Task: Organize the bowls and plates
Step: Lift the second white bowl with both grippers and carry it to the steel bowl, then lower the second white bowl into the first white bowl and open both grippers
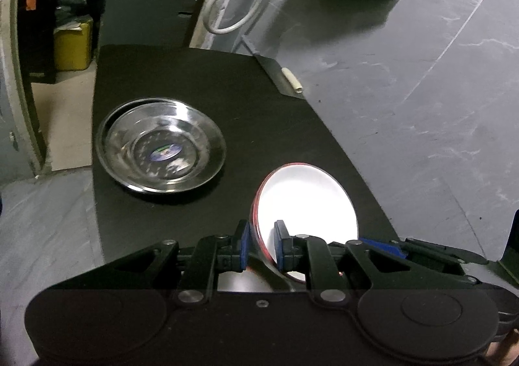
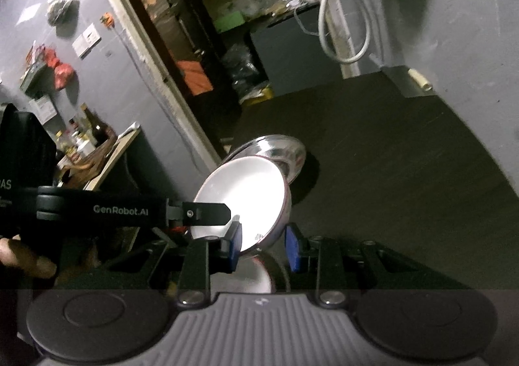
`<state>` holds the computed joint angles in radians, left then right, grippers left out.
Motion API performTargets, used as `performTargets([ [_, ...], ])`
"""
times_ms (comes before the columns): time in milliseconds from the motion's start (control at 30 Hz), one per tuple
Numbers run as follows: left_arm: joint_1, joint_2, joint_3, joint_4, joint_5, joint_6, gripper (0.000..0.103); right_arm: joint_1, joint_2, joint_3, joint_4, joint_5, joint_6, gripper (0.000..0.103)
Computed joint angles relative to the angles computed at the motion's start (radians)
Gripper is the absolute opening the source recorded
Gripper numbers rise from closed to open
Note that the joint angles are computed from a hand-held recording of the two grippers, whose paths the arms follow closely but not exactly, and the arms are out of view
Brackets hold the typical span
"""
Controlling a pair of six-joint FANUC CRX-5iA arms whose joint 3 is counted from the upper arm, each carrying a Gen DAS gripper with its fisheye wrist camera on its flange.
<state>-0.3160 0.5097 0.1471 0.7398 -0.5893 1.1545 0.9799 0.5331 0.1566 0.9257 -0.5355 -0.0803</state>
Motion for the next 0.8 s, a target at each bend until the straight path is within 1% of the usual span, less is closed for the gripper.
performTargets([
  [167,0.009,-0.011,-0.012,-0.051,-0.022,0.052,0.017,0.012,0.018,0.054,-0.176,0.0,0.174,0.033],
  [333,0.01,-0.015,-0.017,-0.095,-0.044,0.085,0.017,0.024,0.032,0.107,-0.315,-0.04,0.308,0.033],
  [567,0.014,-0.012,-0.004,-0.167,-0.088,0.145,0.017,0.029,0.051,0.171,-0.458,-0.09,0.451,0.033],
  [800,0.016,-0.008,0.011,-0.22,-0.122,0.189,0.017,0.029,0.086,0.257,-0.563,-0.165,0.566,0.033],
])
